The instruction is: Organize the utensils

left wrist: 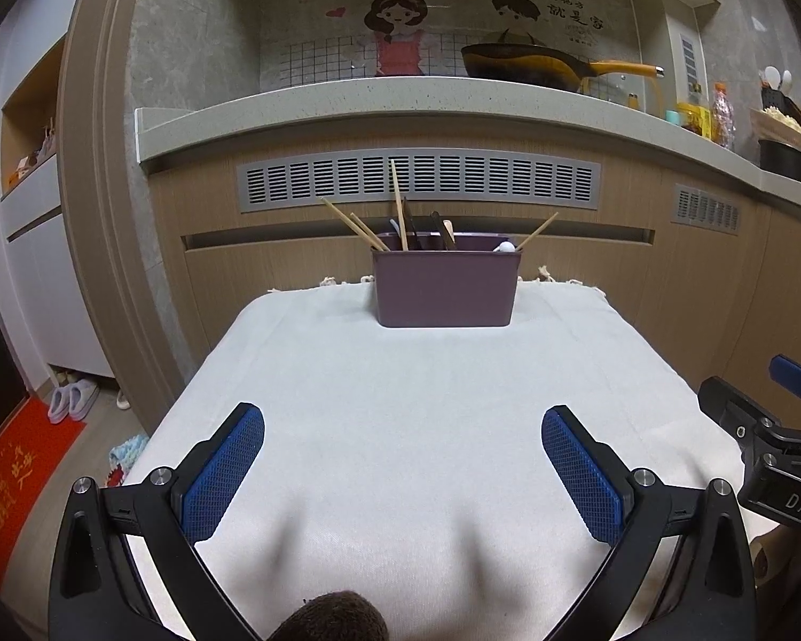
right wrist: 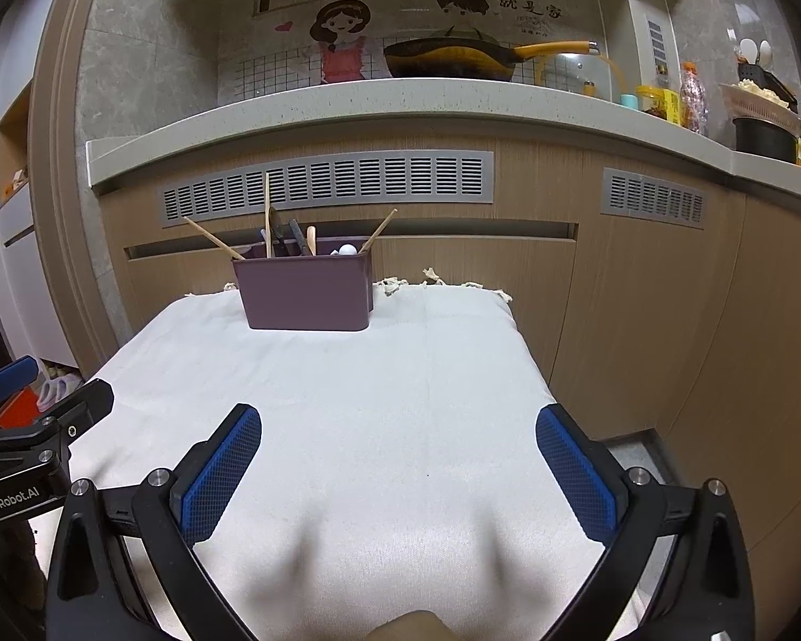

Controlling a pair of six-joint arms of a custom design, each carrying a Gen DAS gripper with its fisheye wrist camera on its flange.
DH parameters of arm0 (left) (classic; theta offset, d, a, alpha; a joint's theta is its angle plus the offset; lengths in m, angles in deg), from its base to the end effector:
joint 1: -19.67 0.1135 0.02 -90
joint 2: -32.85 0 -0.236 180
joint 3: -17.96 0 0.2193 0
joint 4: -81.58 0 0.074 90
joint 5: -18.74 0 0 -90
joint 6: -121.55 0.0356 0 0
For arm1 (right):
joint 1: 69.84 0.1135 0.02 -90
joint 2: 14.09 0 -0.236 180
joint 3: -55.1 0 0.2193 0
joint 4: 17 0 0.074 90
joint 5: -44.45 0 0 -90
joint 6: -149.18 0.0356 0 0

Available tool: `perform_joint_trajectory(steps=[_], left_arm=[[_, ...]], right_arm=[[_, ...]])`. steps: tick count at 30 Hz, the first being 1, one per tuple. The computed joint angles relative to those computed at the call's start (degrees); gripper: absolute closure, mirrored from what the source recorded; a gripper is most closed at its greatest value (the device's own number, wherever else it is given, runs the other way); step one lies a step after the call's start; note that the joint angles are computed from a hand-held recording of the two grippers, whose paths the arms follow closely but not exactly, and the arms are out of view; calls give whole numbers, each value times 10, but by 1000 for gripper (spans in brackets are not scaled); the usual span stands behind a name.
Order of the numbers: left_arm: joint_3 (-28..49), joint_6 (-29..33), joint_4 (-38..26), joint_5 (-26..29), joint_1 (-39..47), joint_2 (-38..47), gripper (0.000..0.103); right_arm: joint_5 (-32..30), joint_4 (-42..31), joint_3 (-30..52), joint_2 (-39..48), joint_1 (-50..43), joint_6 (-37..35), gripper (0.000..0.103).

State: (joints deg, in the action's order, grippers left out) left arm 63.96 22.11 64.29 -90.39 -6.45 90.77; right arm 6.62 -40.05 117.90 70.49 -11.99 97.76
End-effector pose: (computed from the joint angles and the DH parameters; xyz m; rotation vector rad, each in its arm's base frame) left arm 0.1876 -0.0790 0.2156 0.0964 2.0479 -0.0381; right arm 0.1671 0.2131 0.1995 0.0660 2.0170 -0.0318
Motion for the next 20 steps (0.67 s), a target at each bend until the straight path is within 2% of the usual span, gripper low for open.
perform_joint_trajectory(steps=[20], left_arm=[[0, 7, -13, -24, -10, -23, 0]], right_arm=[[6, -4, 4, -10, 7, -8, 1]])
